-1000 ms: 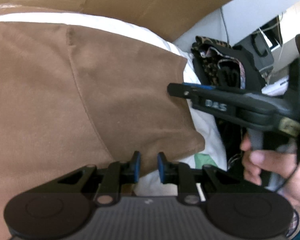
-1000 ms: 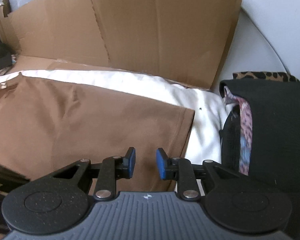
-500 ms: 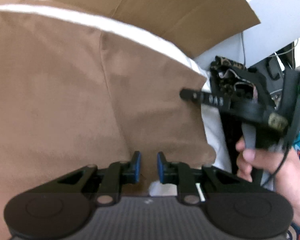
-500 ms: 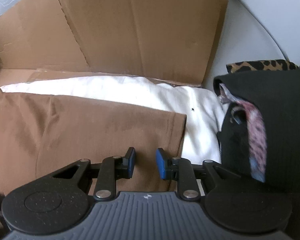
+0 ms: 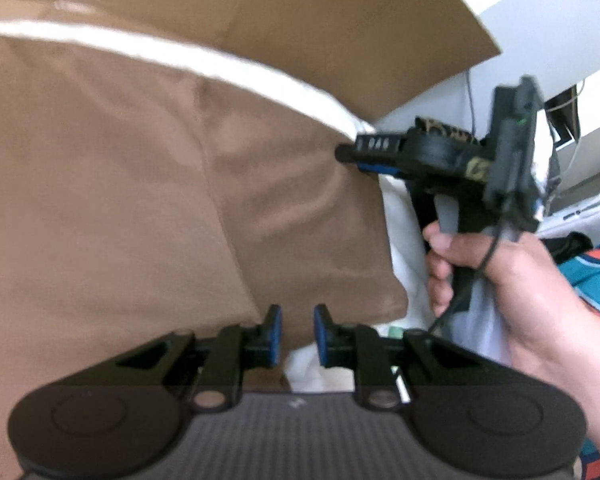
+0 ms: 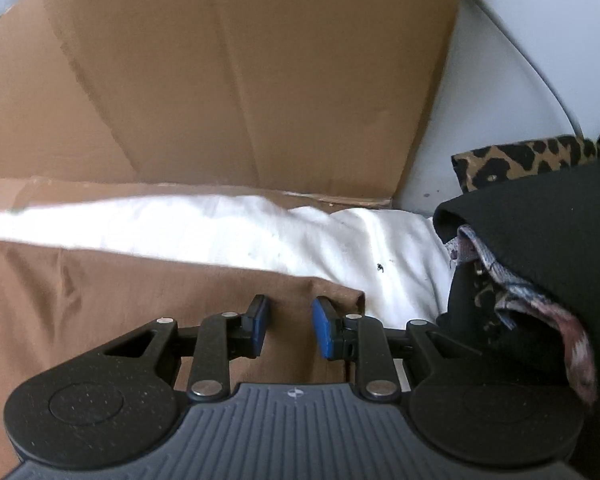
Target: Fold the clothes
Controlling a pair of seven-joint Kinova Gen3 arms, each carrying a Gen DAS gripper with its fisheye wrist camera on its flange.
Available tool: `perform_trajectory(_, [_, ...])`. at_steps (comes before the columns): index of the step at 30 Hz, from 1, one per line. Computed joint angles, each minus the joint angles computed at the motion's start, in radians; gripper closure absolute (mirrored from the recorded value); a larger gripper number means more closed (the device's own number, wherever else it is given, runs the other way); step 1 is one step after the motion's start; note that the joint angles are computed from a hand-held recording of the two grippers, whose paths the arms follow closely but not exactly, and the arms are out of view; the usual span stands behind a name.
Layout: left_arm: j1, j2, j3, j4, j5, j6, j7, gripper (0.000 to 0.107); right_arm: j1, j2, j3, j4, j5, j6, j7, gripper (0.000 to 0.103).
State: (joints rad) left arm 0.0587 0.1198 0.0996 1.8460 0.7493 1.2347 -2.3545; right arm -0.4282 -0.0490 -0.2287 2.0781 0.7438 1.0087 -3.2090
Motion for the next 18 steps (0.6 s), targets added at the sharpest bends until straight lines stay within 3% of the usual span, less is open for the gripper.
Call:
perform_trajectory(5, [-0.030,-0.032,-0.029,-0.049,-0.040,0.031,0.039,0.087,0.009,0.005,0.008,-0.021,0.024,0.046,-0.004,0.072])
perform_trajectory(7, [-0.040,-0.038,-0.038,-0.069,-0.051,0.035,0.061,0.086,0.021,-0.015,0.019,-0.021,0.013,0.023,-0.013,0.072])
perform_trajectory(10, [-0.047,-0.051,-0.046,-0.095,-0.086,0.027,0.107,0.078,0.031,-0.043,0.006,-0.021,0.008,0.010,-0.009,0.070])
perform_trajectory(13, [-0.055,-0.053,-0.052,-0.128,-0.125,0.037,0.126,0.061,0.033,-0.058,-0.015,-0.029,0.004,0.018,-0.003,0.069])
perform_trajectory(18, [-0.076,-0.041,-0.060,-0.184,-0.168,0.077,0.115,0.057,0.030,-0.068,-0.037,-0.065,-0.038,0.019,0.069,0.060])
